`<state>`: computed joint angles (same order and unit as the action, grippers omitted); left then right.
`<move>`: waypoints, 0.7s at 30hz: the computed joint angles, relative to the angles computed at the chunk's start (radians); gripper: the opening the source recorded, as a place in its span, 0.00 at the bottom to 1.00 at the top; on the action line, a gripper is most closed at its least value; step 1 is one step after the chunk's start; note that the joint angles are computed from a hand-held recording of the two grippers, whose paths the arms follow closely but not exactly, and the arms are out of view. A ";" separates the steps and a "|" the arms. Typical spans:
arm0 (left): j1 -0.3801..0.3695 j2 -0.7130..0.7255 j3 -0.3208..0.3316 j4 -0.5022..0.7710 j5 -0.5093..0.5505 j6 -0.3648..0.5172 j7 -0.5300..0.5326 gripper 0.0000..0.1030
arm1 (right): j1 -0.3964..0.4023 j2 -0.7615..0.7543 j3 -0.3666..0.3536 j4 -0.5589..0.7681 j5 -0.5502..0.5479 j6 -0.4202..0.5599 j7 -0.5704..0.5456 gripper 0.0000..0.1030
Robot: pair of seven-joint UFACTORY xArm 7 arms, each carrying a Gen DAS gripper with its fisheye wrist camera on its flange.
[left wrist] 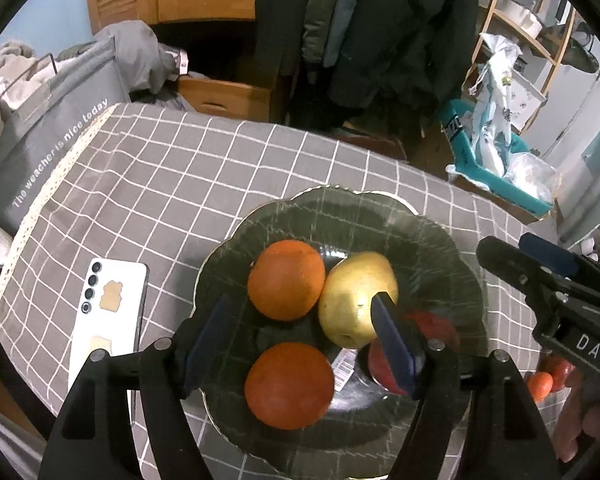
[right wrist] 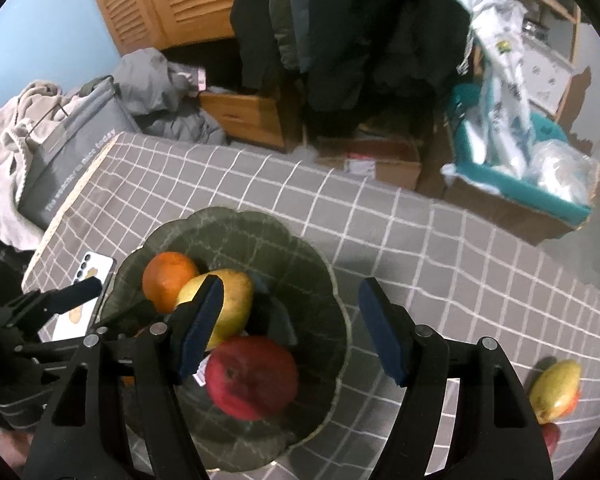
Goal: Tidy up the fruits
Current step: 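Lower the orange onto the plate and open the left tool while the right tool releases the mango, then withdraw both tools from the plate toward the remaining fruit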
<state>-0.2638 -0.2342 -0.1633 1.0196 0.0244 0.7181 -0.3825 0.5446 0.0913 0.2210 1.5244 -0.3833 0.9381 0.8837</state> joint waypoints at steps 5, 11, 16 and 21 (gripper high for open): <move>-0.009 -0.037 -0.012 0.007 0.011 -0.001 0.003 0.79 | 0.011 -0.043 0.010 0.002 -0.099 0.053 0.051 0.74; -0.024 -0.078 -0.028 0.024 0.011 0.012 0.003 0.84 | 0.006 -0.102 0.035 0.000 -0.180 0.121 0.088 0.80; -0.031 -0.105 -0.055 0.041 0.048 0.026 0.001 0.84 | -0.014 -0.168 0.067 -0.017 -0.224 0.176 0.127 0.83; -0.049 -0.131 -0.065 0.047 0.040 0.021 0.001 0.85 | -0.040 -0.232 0.100 -0.038 -0.240 0.217 0.141 0.85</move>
